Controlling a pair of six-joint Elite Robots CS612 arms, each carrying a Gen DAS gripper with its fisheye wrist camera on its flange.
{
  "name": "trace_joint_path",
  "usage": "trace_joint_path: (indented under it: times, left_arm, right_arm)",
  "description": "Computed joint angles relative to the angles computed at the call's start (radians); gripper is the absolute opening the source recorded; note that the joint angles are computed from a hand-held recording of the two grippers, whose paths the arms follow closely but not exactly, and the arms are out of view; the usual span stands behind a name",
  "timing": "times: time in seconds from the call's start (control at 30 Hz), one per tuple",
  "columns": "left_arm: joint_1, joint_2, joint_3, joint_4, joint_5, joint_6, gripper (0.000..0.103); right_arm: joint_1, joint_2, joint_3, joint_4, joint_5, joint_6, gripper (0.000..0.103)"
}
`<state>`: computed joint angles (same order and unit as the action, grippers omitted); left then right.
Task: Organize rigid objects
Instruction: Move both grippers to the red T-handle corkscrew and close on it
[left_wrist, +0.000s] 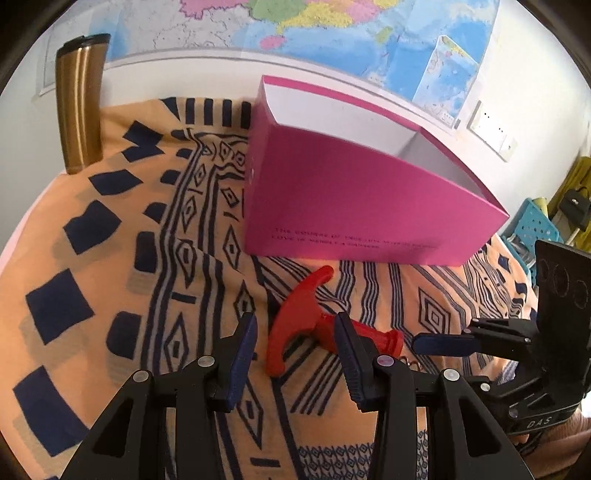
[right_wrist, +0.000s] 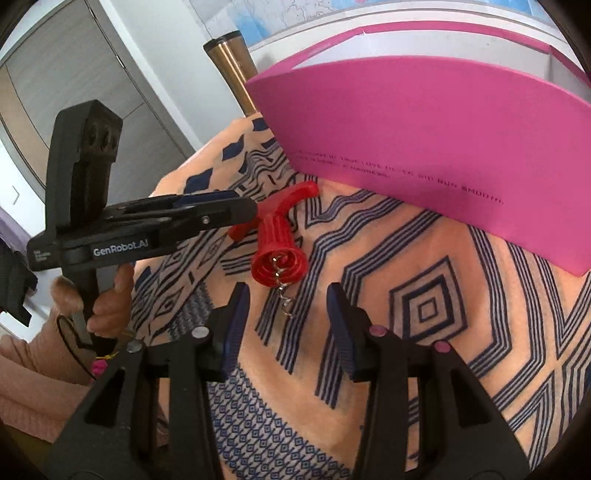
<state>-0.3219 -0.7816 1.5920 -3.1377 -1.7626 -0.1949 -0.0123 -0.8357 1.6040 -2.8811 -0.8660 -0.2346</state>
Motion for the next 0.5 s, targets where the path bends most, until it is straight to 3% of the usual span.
trace_joint_path:
  times: [0.2, 0.5]
  left_arm:
    - [-0.005, -0.003, 0.005, 0.010, -0.015, 0.022, 0.043]
    - [-0.015, -0.007, 0.017, 0.011, -0.031, 0.036, 0.043]
  right_arm:
    - [-0.004, -0.003, 0.002, 0.022, -0.010, -0.013, 0.018]
    - [-0.012, -0.015, 0.018, 0.002, -0.034, -0.013, 0.012]
